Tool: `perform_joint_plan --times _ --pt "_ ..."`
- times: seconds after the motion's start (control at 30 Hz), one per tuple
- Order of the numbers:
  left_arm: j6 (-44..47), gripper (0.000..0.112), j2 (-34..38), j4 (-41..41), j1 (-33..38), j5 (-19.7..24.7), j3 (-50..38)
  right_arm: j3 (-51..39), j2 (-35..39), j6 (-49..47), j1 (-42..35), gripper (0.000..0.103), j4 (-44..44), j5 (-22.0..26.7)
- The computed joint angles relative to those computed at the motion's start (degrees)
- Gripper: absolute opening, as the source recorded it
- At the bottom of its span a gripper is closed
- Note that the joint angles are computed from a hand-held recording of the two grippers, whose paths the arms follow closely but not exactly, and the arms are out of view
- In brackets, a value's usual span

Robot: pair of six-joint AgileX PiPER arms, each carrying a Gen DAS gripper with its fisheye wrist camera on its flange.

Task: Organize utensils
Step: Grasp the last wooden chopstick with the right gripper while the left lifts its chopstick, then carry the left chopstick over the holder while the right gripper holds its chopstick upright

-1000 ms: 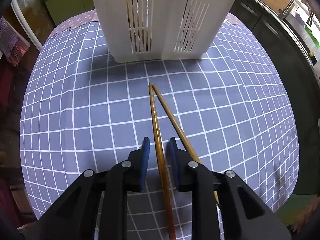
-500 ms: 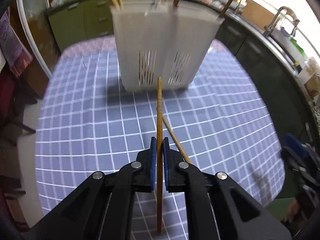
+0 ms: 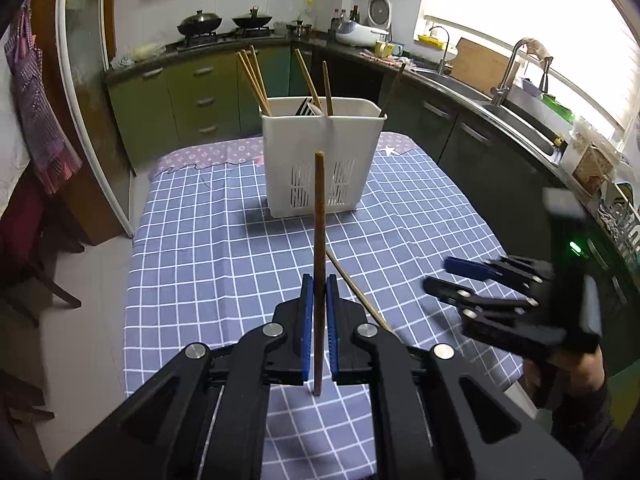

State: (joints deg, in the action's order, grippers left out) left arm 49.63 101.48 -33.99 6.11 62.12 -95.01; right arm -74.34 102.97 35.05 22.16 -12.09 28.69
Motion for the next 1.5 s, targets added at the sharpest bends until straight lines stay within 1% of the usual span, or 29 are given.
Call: perform_joint_plan --times 0.1,0.17,0.3,0.37,0.4,0.47,0.5,0.57,0.67,0.73,0.77,0.83,0.87,0.9,0.97,1.03,1.07,1.1,1.17,1.2,1.23,1.3,1.37,1.43,1.5 --pt "2.31 0.006 -1.69 -1.47 1.47 -0.27 2.17 -6.68 4.98 -5.49 -0.35 0.041 4.44 3.38" --pt "3.11 0.006 -2.2 -2.05 1.88 -0.37 2.93 -12.13 8.7 -7.57 -0.37 0.041 5.31 6.49" --pt "4.61 0.006 -2.67 -3.16 3.08 0.21 3.62 -24.73 17.17 -13.94 -1.98 0.04 11.1 13.74" --pt "5.2 0.006 -2.86 -3.41 3.3 0.16 3.89 -32.43 22.11 -14.72 -2.22 0.038 11.07 18.75" --pt "5.46 0.006 -3.02 -3.49 3.35 0.11 4.13 -34.25 23.37 -15.31 -2.44 0.036 11.59 19.97" --pt "5.72 0.006 -3.21 -3.62 3.42 0.21 4.33 -41.72 28.11 -16.28 -2.72 0.034 12.56 24.81" --pt "5.81 0.006 -3.28 -3.63 3.37 0.16 4.42 -43.19 29.18 -16.1 -2.71 0.032 12.1 25.77" --pt "6.32 0.006 -3.64 -3.75 3.41 -0.11 5.0 -49.21 32.97 -15.99 -2.44 0.029 11.37 29.28" --pt "6.4 0.006 -3.64 -3.7 3.17 -0.14 5.03 -55.48 36.64 -16.24 -1.98 0.028 10.91 32.99" --pt "6.58 0.006 -3.67 -3.65 3.14 -0.14 5.09 -59.01 38.83 -16.46 -1.75 0.024 10.77 35.06" --pt "6.58 0.006 -3.65 -3.63 3.11 -0.07 5.04 -61.25 40.19 -16.6 -1.6 0.02 10.55 36.35" --pt "6.65 0.006 -3.58 -3.6 3.17 0.07 4.91 -62.53 41.0 -16.44 -1.23 0.014 9.59 36.56" --pt "6.69 0.006 -3.83 -3.6 3.14 -0.05 5.27 -63.7 41.63 -16.45 -1.45 0.008 9.82 37.12" --pt "6.61 0.006 -3.83 -3.57 3.13 0.02 5.21 -64.37 42.01 -16.36 -1.66 0.007 10.38 37.45" --pt "6.6 0.006 -3.84 -3.56 3.11 -0.01 5.21 -61.84 40.62 -15.86 -1.56 0.007 10.05 35.84" --pt "6.56 0.006 -3.95 -3.51 3.03 -0.12 5.3 -55.04 36.78 -15.31 -1.44 0.007 9.96 31.0" --pt "6.48 0.006 -3.96 -3.48 3.01 -0.14 5.31 -50.3 33.86 -14.91 -1.52 0.007 10.24 27.64" --pt "6.56 0.006 -4.04 -3.48 3.02 -0.14 5.41 -46.95 31.61 -14.63 -1.54 0.007 10.14 25.38" --pt "6.84 0.006 -4.05 -3.6 3.14 -0.16 5.53 -37.18 24.7 -12.91 -1.1 0.007 8.58 18.56" --pt "7.01 0.006 -4.17 -3.65 3.16 -0.25 5.72 -33.8 22.1 -12.14 -0.86 0.007 8.0 16.18" --pt "7.18 0.006 -4.26 -3.7 3.21 -0.29 5.88 -28.97 18.34 -10.76 -0.38 0.007 6.78 12.76" --pt "7.39 0.006 -4.32 -3.75 3.32 -0.37 6.03 -20.08 11.24 -7.12 0.66 0.007 3.3 6.84" --pt "7.62 0.006 -4.43 -3.73 3.35 -0.53 6.2 -13.56 6.0 -3.83 1.0 0.007 0.79 2.53" --pt "7.86 0.006 -4.64 -3.76 3.36 -0.7 6.51 -5.89 0.02 4.28 2.13 0.007 -6.4 -2.02" --pt "8.19 0.006 -5.01 -3.83 3.44 -0.92 7.02 -0.39 -4.46 12.83 3.3 0.007 -14.0 -4.24"
